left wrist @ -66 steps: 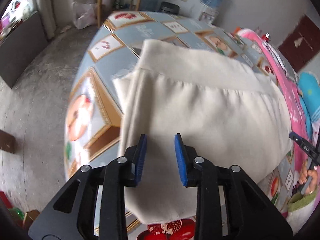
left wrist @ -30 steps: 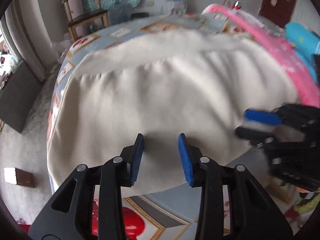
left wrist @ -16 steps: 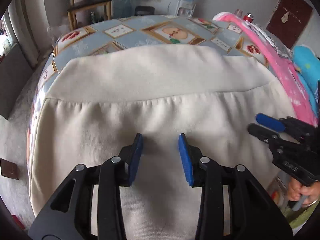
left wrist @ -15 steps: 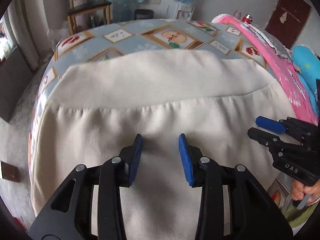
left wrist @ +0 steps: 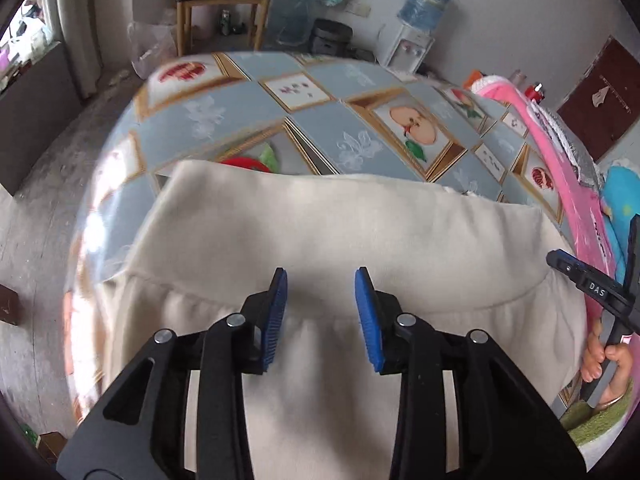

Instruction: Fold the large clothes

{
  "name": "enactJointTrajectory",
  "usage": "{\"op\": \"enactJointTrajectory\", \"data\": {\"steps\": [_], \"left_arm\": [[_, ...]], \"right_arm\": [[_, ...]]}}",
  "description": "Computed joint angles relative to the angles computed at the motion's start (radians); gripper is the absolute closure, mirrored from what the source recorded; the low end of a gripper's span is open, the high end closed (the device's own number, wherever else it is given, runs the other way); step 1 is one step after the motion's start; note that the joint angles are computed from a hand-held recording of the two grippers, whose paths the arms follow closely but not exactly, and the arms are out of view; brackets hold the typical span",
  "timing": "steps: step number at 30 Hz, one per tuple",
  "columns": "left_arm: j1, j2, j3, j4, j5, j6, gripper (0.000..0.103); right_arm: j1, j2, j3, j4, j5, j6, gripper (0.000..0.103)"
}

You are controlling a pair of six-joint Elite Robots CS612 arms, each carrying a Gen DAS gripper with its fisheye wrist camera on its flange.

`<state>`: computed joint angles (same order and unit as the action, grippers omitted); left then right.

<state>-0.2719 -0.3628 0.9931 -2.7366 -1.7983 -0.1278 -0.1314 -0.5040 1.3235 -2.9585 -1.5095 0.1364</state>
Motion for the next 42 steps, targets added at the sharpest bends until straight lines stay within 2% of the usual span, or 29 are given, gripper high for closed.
{"op": "enactJointTrajectory", "data": {"steps": [2,3,4,7,10,12,13,14,16,18,20,23,25,28,31,33,37,42], "left_arm": [[0.0,-0.046,0.083,-0.057,0.025,0.034,0.068],[-0.001,-0.062,0.114,-0.073,0.043,0.055,0.068],[-0.004,-0.085,0.16,-0.096,0.063,0.08,0.066],[-0.01,-0.133,0.268,-0.138,0.105,0.125,0.06],[-0.022,-0.137,0.318,-0.142,0.194,0.134,0.059],[-0.025,-0.14,0.348,-0.202,0.222,0.137,0.058],[-0.028,-0.147,0.352,-0.191,0.235,0.132,0.058],[-0.027,-0.155,0.36,-0.188,0.227,0.118,0.059],[-0.019,-0.174,0.388,-0.227,0.178,0.104,0.059],[-0.02,-0.192,0.422,-0.271,0.177,0.103,0.059],[-0.022,-0.199,0.441,-0.279,0.181,0.101,0.054],[-0.029,-0.19,0.434,-0.215,0.207,0.086,0.054],[-0.033,-0.193,0.449,-0.247,0.225,0.085,0.054],[-0.031,-0.224,0.504,-0.329,0.196,0.092,0.053],[-0.032,-0.255,0.57,-0.44,0.181,0.108,0.038],[-0.035,-0.277,0.613,-0.501,0.165,0.119,0.032],[-0.049,-0.321,0.69,-0.572,0.165,0.122,0.019],[-0.061,-0.369,0.763,-0.619,0.156,0.117,0.014]], "right_arm": [[0.001,-0.033,0.068,-0.064,0.032,-0.005,0.052],[0.006,-0.059,0.116,-0.095,0.03,-0.016,0.041],[0.01,-0.071,0.142,-0.112,0.029,-0.029,0.036],[0.026,-0.104,0.224,-0.156,0.016,-0.05,0.035],[0.047,-0.1,0.256,-0.143,-0.048,-0.039,0.034],[0.042,-0.089,0.276,-0.179,-0.034,0.0,0.032],[0.038,-0.097,0.288,-0.178,-0.022,0.03,0.032],[0.038,-0.109,0.293,-0.158,-0.024,0.053,0.032],[0.043,-0.131,0.322,-0.196,-0.032,0.082,0.032],[0.047,-0.146,0.357,-0.253,-0.016,0.092,0.032],[0.051,-0.144,0.37,-0.27,-0.006,0.099,0.031],[0.068,-0.121,0.342,-0.169,-0.056,0.105,0.03],[0.081,-0.124,0.333,-0.107,-0.094,0.128,0.031],[0.08,-0.154,0.389,-0.196,-0.037,0.159,0.031],[0.1,-0.189,0.447,-0.279,-0.051,0.159,0.03],[0.114,-0.205,0.478,-0.324,-0.058,0.163,0.024],[0.149,-0.233,0.525,-0.397,-0.093,0.178,0.016],[0.195,-0.254,0.552,-0.453,-0.19,0.178,0.011]]}}
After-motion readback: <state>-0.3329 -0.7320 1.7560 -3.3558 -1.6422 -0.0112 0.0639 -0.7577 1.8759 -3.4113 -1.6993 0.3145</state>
